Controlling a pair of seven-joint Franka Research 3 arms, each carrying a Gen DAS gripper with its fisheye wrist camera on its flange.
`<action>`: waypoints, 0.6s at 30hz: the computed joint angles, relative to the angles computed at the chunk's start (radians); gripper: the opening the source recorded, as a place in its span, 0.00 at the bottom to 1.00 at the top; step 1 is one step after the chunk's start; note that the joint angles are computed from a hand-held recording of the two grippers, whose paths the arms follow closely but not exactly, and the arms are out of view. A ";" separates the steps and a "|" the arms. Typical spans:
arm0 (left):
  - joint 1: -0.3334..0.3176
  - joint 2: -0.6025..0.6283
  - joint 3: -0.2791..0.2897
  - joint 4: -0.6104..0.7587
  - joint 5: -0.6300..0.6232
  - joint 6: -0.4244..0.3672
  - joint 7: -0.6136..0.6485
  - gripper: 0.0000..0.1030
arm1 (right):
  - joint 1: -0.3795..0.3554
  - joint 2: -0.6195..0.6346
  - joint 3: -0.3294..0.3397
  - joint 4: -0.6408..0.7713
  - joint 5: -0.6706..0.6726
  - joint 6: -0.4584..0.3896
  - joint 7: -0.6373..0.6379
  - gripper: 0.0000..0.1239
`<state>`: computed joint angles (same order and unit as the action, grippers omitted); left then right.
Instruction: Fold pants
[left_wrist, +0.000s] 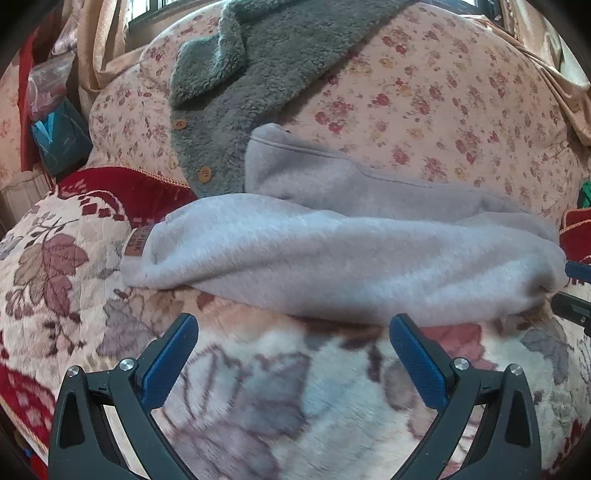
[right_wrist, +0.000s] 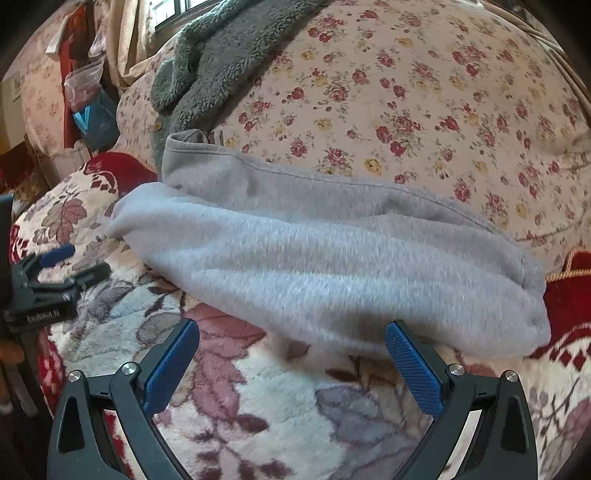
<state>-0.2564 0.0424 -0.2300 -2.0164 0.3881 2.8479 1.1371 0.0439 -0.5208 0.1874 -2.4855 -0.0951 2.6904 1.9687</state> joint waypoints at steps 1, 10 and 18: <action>0.009 0.012 -0.001 0.017 -0.056 -0.004 0.056 1.00 | 0.004 0.010 -0.011 0.009 0.003 -0.001 -0.016 0.83; 0.068 0.228 0.003 0.339 -0.169 -0.095 0.252 1.00 | 0.020 0.122 -0.097 0.103 0.065 -0.008 -0.148 0.83; 0.142 0.472 -0.094 0.700 -0.365 -0.291 0.695 1.00 | 0.087 0.200 -0.208 0.198 0.173 -0.027 -0.535 0.83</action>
